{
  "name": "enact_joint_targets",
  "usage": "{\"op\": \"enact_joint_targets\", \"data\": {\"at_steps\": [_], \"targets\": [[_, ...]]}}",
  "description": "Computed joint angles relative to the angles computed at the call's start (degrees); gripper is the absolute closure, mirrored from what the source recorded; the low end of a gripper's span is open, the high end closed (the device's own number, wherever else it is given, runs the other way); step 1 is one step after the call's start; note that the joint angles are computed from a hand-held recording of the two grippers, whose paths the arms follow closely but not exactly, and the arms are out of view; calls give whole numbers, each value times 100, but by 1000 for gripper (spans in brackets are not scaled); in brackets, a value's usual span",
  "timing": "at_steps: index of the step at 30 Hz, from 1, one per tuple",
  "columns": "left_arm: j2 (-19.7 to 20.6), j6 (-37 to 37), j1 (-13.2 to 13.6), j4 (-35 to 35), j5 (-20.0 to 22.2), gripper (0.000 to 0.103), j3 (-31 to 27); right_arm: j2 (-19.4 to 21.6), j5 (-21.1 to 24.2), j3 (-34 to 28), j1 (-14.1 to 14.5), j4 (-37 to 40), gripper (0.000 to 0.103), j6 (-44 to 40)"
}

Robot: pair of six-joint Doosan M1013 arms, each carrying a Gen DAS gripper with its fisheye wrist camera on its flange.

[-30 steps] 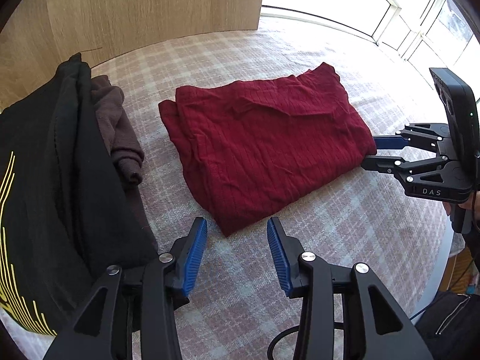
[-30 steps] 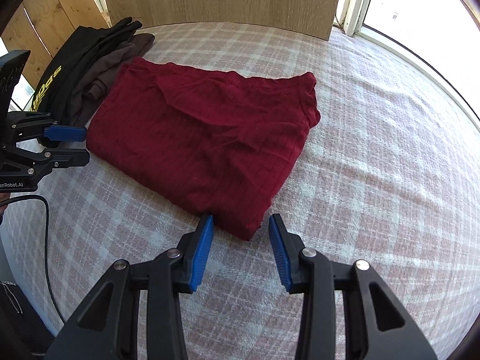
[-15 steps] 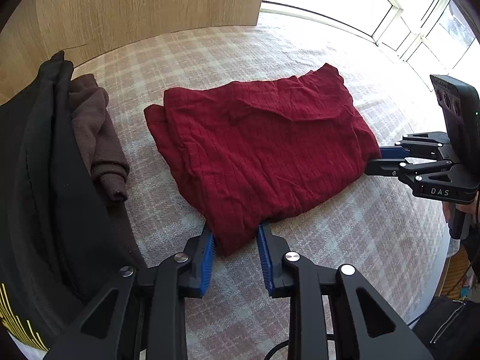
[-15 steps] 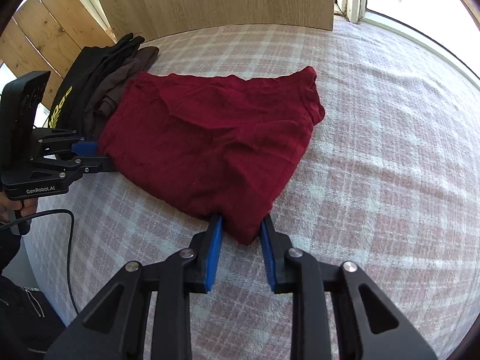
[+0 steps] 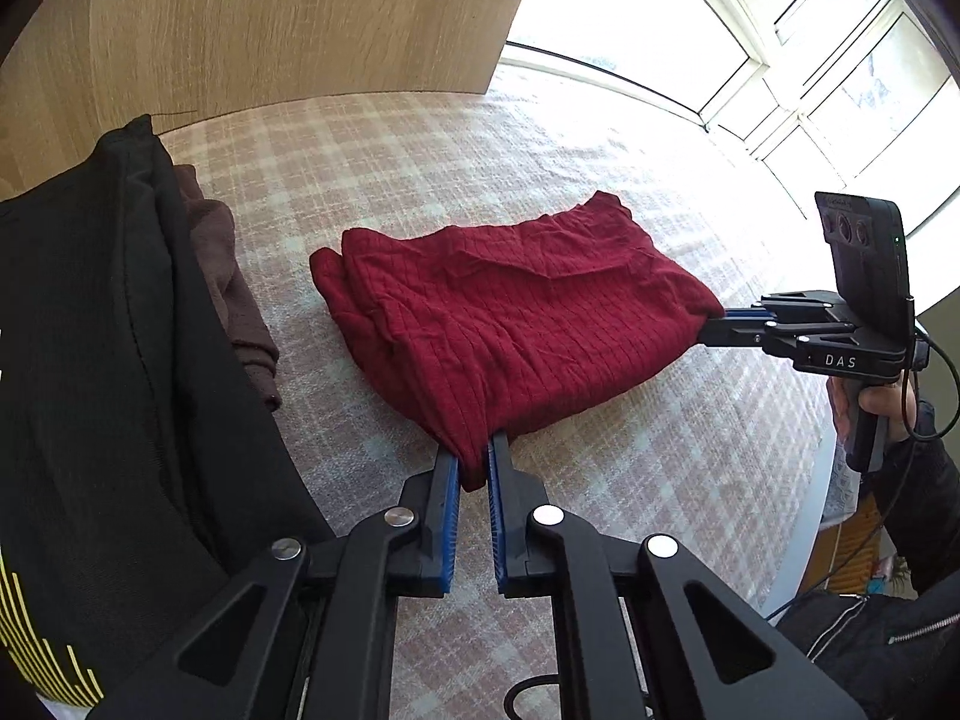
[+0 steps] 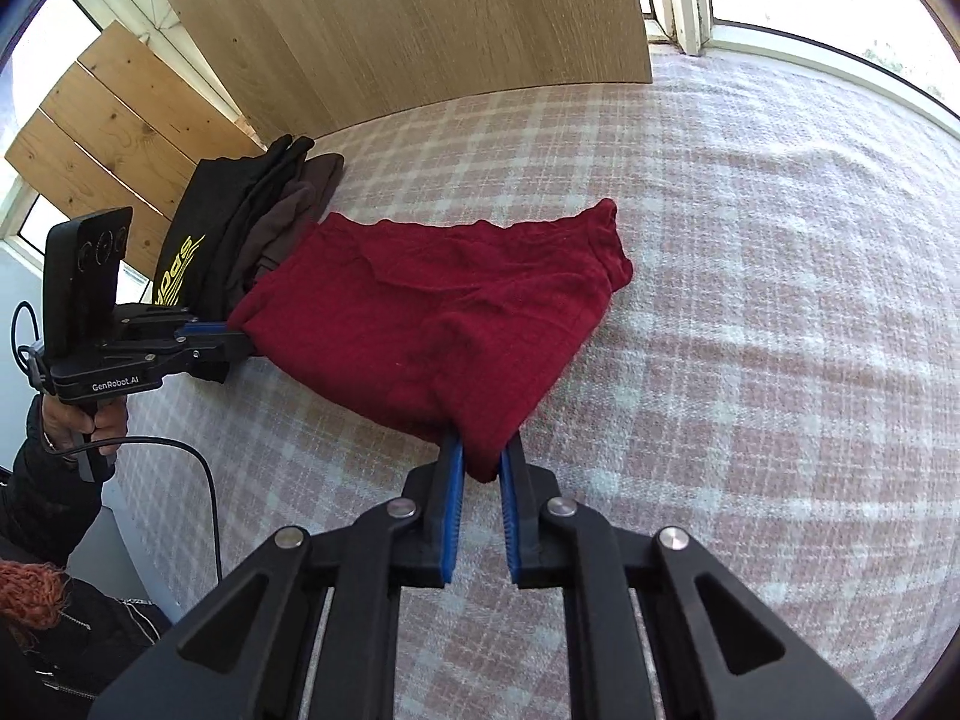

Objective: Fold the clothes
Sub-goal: 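Grasp the folded red shirt edge with the left gripper while the right gripper grasps the other edge, then lift the folded red shirt with both grippers and carry it onto the black SPORT shirt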

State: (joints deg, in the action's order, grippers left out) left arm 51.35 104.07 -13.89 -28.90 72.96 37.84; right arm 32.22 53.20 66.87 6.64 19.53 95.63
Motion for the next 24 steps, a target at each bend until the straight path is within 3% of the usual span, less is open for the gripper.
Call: {"op": "enact_joint_targets", "data": {"at_steps": [8, 14, 19, 24], "targets": [[-591, 175, 305, -887, -689, 96, 732, -358, -102, -48, 10, 363, 92, -87], [-1373, 434, 520, -1425, -1445, 96, 1782, -484, -9, -262, 100, 934, 93, -286], [-1899, 434, 697, -1545, -2107, 96, 2486, -383, 33, -618, 298, 1264, 93, -461], [-2294, 197, 916, -1307, -2792, 96, 2948, 107, 363, -1448, 488, 1622, 93, -622]]}}
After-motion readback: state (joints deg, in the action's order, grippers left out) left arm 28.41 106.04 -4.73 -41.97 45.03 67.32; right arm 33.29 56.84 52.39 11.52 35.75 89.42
